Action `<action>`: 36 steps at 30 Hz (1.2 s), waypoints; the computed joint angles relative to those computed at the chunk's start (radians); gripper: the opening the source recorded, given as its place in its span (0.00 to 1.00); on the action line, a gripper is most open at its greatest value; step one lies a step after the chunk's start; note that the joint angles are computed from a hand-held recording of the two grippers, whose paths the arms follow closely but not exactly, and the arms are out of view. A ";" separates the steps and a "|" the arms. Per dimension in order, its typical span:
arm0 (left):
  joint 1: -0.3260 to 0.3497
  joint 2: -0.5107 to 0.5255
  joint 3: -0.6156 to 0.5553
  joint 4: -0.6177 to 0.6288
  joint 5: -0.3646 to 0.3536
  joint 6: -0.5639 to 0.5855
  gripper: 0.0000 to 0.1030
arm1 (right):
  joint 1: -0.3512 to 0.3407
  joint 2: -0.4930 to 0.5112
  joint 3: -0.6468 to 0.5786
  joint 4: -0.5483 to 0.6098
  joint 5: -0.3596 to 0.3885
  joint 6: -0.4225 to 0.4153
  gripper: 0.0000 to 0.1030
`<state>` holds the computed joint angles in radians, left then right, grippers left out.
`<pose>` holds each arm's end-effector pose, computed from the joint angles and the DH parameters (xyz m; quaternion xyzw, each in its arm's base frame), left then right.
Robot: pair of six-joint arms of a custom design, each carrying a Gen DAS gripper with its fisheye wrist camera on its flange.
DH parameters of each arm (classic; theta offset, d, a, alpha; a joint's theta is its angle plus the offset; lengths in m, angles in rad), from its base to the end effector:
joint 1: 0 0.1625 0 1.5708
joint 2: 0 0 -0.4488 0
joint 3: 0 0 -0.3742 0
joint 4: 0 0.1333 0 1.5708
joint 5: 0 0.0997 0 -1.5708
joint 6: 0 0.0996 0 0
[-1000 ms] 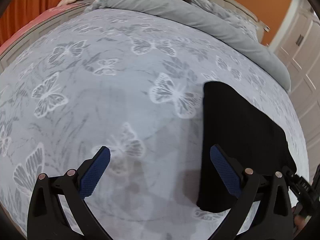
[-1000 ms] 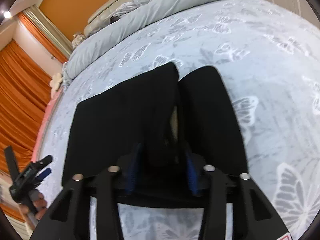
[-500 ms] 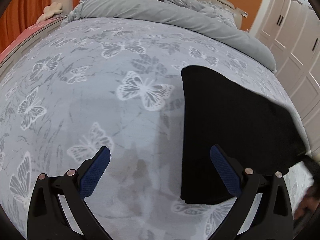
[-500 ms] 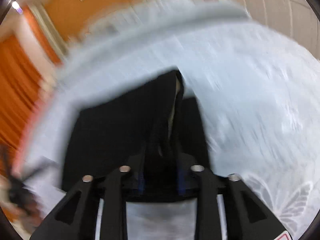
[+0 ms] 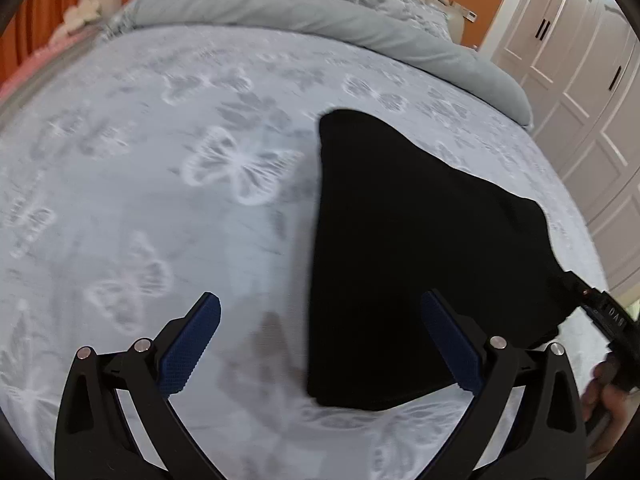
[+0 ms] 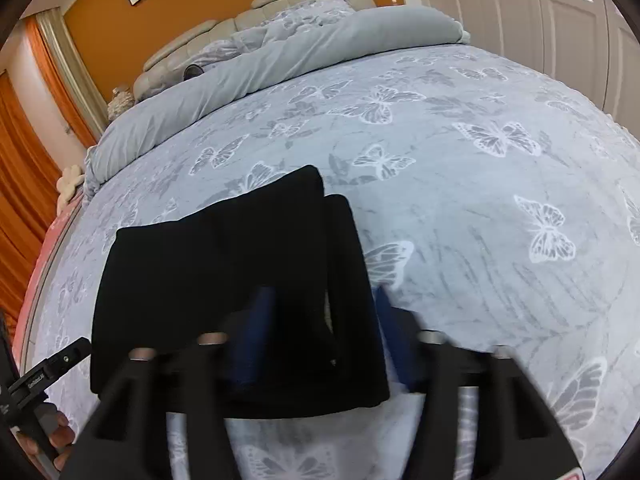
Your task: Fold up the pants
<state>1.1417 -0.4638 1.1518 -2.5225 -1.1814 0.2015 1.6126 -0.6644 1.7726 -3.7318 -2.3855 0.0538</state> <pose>-0.1817 -0.8084 0.0627 0.2774 0.9325 -0.1499 0.1759 0.0871 -0.6260 0.1571 -0.2038 -0.7927 0.4772 0.3201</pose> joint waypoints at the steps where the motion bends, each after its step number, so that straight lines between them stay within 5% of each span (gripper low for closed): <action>1: 0.005 0.013 -0.027 0.043 -0.025 -0.017 0.95 | 0.000 -0.001 0.009 -0.004 -0.004 -0.002 0.59; 6: 0.029 0.071 -0.123 0.191 -0.091 -0.094 0.95 | -0.045 -0.025 0.010 0.125 0.068 0.061 0.66; 12: 0.031 0.077 -0.118 0.182 -0.140 -0.089 0.94 | -0.088 -0.046 0.035 0.172 0.187 0.128 0.73; 14: 0.033 0.077 -0.115 0.175 -0.160 -0.080 0.82 | -0.094 -0.044 0.033 0.174 0.209 0.129 0.73; 15: 0.031 0.076 -0.110 0.166 -0.156 -0.080 0.80 | -0.099 -0.046 0.035 0.180 0.226 0.130 0.71; 17: 0.034 0.066 -0.103 0.157 -0.168 -0.089 0.58 | -0.109 -0.058 0.058 0.145 0.306 0.133 0.38; 20: 0.040 0.040 -0.104 0.173 -0.232 -0.082 0.35 | -0.081 -0.067 0.075 0.073 0.338 0.102 0.30; 24: 0.049 -0.048 -0.035 0.195 -0.285 -0.092 0.31 | -0.004 -0.064 0.107 0.015 0.329 0.031 0.30; 29: 0.058 -0.210 0.174 0.194 -0.251 -0.070 0.35 | 0.036 -0.084 0.248 0.078 0.331 0.098 0.35; 32: 0.053 -0.258 0.304 0.142 -0.116 -0.064 0.49 | 0.030 -0.080 0.283 0.141 0.259 0.163 0.53; 34: 0.035 -0.288 0.393 0.010 -0.023 -0.034 0.53 | 0.034 -0.093 0.334 0.048 0.264 0.203 0.55; 36: 0.004 -0.324 0.475 -0.150 0.043 0.024 0.55 | 0.077 -0.086 0.345 -0.033 0.163 0.186 0.56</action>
